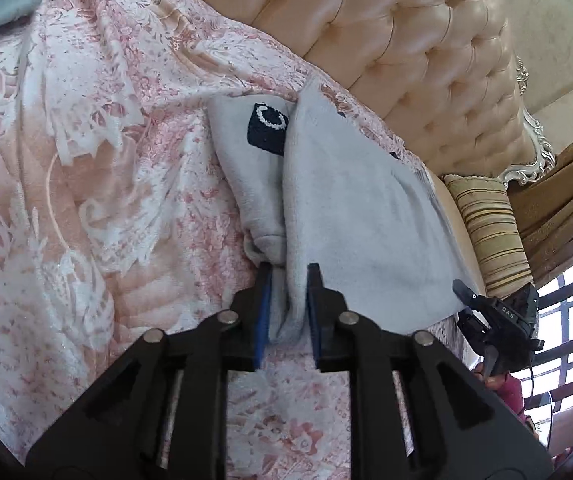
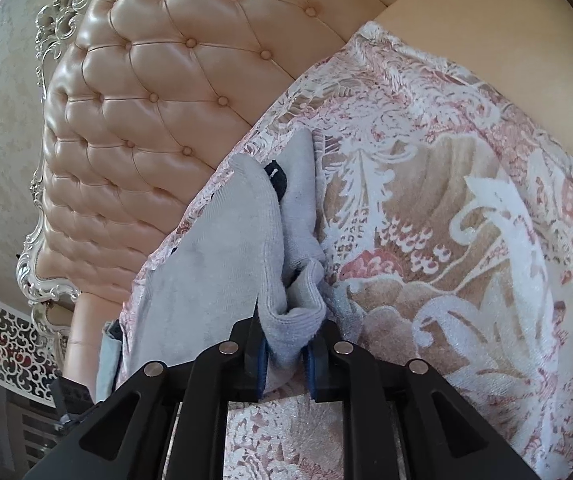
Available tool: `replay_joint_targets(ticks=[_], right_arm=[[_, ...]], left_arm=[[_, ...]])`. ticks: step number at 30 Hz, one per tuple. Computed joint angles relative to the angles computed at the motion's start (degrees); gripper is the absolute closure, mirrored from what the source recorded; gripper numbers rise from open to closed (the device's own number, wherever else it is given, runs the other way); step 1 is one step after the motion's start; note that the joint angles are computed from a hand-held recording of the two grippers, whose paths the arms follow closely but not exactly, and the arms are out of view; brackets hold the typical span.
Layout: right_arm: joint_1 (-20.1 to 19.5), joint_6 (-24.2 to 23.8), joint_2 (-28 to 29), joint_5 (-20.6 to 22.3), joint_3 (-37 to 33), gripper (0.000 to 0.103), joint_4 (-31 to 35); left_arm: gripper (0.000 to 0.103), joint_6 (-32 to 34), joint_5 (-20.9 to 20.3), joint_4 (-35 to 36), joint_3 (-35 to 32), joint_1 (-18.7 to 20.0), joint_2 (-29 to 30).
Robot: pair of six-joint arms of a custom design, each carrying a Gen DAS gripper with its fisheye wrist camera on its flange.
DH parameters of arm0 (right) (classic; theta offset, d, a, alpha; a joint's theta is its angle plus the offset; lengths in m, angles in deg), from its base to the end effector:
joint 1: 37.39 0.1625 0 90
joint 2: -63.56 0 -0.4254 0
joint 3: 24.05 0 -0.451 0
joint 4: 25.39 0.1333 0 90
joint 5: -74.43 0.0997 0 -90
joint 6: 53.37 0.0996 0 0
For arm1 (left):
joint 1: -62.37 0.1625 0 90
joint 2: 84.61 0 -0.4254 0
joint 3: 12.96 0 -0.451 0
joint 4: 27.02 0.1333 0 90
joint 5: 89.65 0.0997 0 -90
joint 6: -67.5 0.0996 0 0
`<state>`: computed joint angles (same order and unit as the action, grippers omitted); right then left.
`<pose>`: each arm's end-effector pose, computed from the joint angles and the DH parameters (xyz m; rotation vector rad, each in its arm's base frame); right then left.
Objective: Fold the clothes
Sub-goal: 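Close the left gripper on the sweater edge beside the right gripper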
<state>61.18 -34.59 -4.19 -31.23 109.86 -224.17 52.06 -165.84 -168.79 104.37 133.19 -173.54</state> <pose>0.1770 -0.4604 0.1406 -0.4032 -2.8063 1.1651 -0.0273 -0.5565 0.3241 0.0225 2.9568 -0.6902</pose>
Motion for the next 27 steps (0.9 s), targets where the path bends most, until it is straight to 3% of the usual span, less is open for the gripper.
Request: replay_joint_targets(ticks=[2, 7, 9, 10, 14, 18, 21, 27], right_arm=[[0.34, -0.2, 0.04, -0.66, -0.24, 0.086, 0.61], [1.97, -2.38, 1.0, -4.28, -1.19, 0.086, 1.02], [1.62, -2.08, 1.02, -3.51, -0.84, 0.09, -0.15], [1.73, -2.22, 1.18, -3.54, -0.86, 0.094, -0.67], [2.45, -2.96, 1.71, -3.63, -1.21, 0.096, -2.38], [4.66, -5.08, 1.18, -3.33, -3.43, 0.096, -1.5], [6.29, -6.63, 1.01, -2.81, -5.74, 0.096, -0.29], [7.79, -6.98, 1.43, 0.08, -11.86, 0.096, 3.1]], left_arm=[[0.064, -0.23, -1.66, -0.38, 0.07, 0.19, -0.01], [0.054, -0.54, -1.5, -1.17, 0.43, -0.61, 0.16], [0.065, -0.61, 1.69, -0.15, 0.52, -1.74, 0.07], [0.087, -0.26, 3.23, 0.65, 0.36, -2.16, 0.15], [0.092, 1.29, -0.15, 1.38, -0.63, -1.17, -0.04], [0.093, 3.55, 1.49, -0.18, -1.06, -4.02, -1.04], [0.093, 4.36, 0.39, 0.44, -3.0, -4.64, -0.87], [0.093, -1.63, -11.02, 1.31, -10.16, -0.2, 3.14]])
